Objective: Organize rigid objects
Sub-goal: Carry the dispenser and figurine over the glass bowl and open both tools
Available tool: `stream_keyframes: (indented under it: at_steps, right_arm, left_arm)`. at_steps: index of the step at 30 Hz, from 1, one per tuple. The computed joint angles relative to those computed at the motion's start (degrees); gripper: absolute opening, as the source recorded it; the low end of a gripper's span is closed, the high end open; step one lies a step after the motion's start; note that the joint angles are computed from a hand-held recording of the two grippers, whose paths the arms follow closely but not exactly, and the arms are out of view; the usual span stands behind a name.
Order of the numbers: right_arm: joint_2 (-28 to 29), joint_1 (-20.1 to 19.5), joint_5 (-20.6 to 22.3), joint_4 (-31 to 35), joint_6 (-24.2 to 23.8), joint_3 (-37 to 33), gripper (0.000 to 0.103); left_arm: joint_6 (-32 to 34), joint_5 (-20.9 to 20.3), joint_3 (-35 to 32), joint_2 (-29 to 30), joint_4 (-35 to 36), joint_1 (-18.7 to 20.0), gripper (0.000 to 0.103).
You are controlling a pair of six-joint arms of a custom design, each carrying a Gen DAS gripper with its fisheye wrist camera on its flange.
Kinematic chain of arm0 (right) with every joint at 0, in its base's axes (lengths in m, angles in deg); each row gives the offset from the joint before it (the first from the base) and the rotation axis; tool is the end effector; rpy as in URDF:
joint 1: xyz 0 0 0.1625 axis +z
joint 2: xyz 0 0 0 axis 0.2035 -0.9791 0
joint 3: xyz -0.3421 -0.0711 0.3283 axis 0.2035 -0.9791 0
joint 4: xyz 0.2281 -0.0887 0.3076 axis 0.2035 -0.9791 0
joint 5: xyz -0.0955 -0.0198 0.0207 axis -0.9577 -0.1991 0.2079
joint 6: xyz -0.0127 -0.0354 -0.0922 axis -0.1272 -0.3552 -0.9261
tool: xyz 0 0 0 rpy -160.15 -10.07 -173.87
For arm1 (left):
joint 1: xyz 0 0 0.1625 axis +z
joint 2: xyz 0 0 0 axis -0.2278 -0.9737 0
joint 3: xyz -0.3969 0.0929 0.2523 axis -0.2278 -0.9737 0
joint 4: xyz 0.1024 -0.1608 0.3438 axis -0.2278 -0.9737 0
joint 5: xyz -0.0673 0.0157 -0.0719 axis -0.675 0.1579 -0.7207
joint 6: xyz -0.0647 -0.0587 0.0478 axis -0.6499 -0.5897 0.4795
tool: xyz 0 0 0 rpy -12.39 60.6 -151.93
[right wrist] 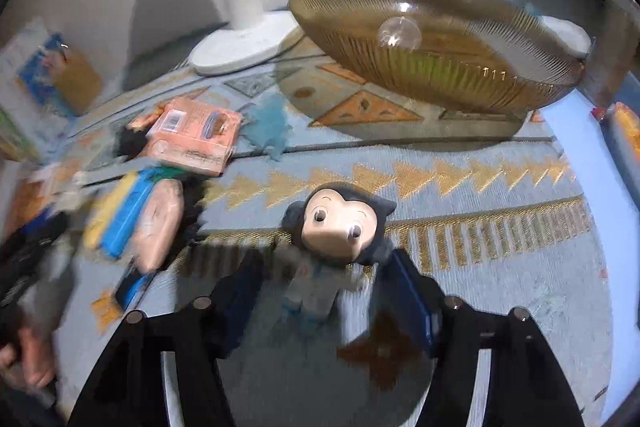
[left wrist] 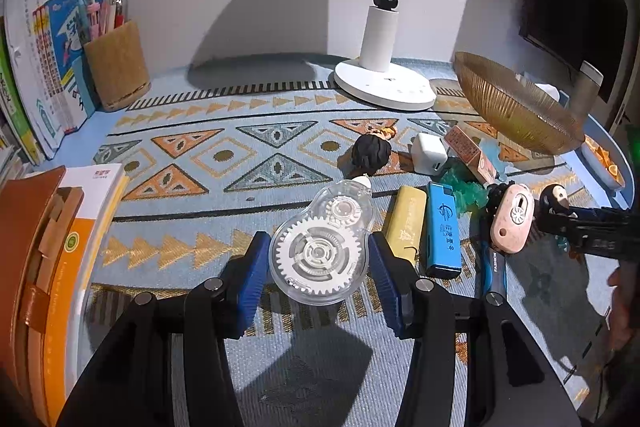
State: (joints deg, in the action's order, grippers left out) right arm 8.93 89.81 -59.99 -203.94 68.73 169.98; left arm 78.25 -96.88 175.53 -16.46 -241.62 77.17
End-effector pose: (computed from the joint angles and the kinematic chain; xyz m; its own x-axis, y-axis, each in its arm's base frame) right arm 0.2128 -0.7036 0.1292 -0.7445 0.0214 0.6673 -0.3714 0.8173 -0.4405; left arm -0.1321 -0.7112 0.2427 -0.7426 0.2301 -0.6289 0.5821 0.6862 -0.4362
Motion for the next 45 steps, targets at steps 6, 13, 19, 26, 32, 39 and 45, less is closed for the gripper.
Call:
stream_keyframes:
  at_steps: [6, 13, 19, 26, 32, 39, 45]
  right_arm:
    - [-0.6, 0.0, 3.0, -5.0, -4.4, 3.3, 0.055]
    - [-4.6, -0.6, 6.8, -11.8, -8.9, 10.6, 0.055]
    - [-8.2, -0.5, 10.3, -14.7, -9.1, 12.4, 0.055]
    - [-14.3, 0.0, 14.8, -18.6, -9.9, 13.7, 0.055]
    - [-15.8, 0.9, 13.7, -22.9, -12.1, 9.2, 0.055]
    - [-15.8, -2.6, 14.6, -16.7, -4.2, 3.6, 0.055]
    - [-15.6, -6.5, 17.2, -8.1, 0.0, 1.7, 0.055]
  left_arm:
    - [0.1, 0.5, -0.1, 0.2, 0.3, -0.1, 0.047]
    - [-1.9, 1.8, -0.2, 0.0, 1.9, -1.0, 0.047]
    - [-1.5, 0.4, -0.2, -0.7, -0.4, -4.6, 0.047]
    - [3.5, -2.9, -6.3, 2.3, 1.1, -10.3, 0.047]
    - [5.1, -7.7, -16.6, 8.7, 4.6, -12.8, 0.047]
    - [-0.2, -10.1, -27.3, 15.9, 14.4, -12.2, 0.047]
    - [-4.0, -10.6, -31.9, 20.0, 21.0, -10.7, 0.047]
